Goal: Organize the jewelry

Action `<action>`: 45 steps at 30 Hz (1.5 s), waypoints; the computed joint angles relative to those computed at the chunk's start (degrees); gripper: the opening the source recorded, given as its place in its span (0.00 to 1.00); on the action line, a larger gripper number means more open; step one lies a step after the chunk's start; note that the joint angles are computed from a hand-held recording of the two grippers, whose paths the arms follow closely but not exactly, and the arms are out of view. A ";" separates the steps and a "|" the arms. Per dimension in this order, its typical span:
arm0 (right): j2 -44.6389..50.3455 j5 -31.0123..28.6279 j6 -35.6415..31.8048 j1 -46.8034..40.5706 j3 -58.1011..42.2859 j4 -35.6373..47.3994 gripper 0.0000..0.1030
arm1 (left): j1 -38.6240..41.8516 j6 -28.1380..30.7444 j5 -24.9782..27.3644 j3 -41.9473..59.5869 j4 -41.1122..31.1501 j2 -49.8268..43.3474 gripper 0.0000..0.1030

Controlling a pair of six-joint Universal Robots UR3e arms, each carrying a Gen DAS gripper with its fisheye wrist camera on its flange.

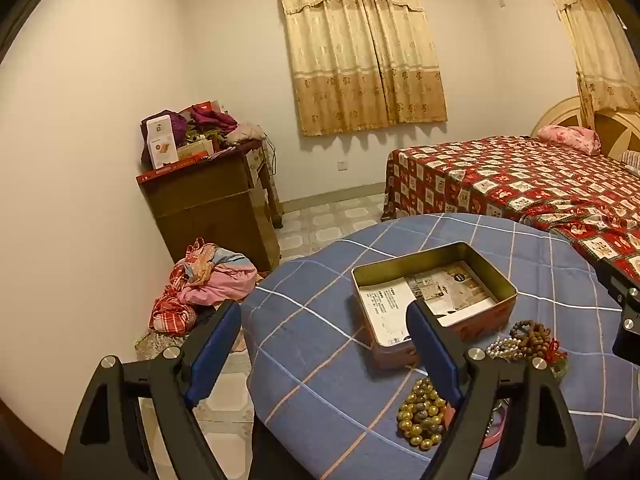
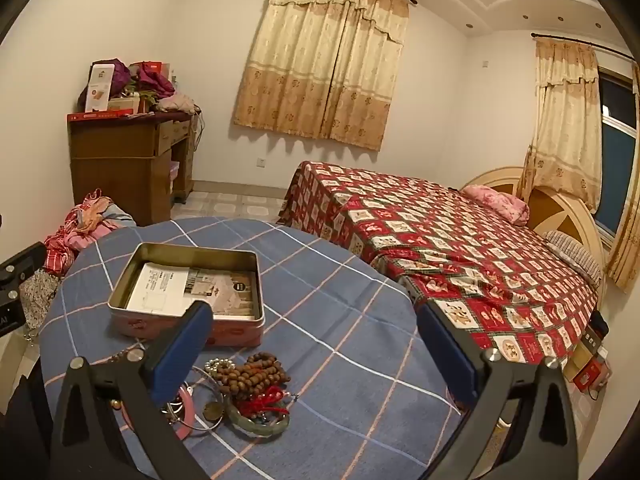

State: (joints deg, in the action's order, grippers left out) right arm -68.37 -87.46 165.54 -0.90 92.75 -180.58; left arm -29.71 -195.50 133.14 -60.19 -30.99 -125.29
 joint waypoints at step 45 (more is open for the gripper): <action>1.37 0.10 0.71 0.17 0.69 -0.37 1.00 | 0.21 -0.22 0.29 0.64 -0.10 -0.79 0.82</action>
State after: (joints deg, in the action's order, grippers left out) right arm -67.01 -87.36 166.26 -0.73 93.44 -180.95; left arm -29.50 -195.72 133.44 -59.55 -31.10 -126.09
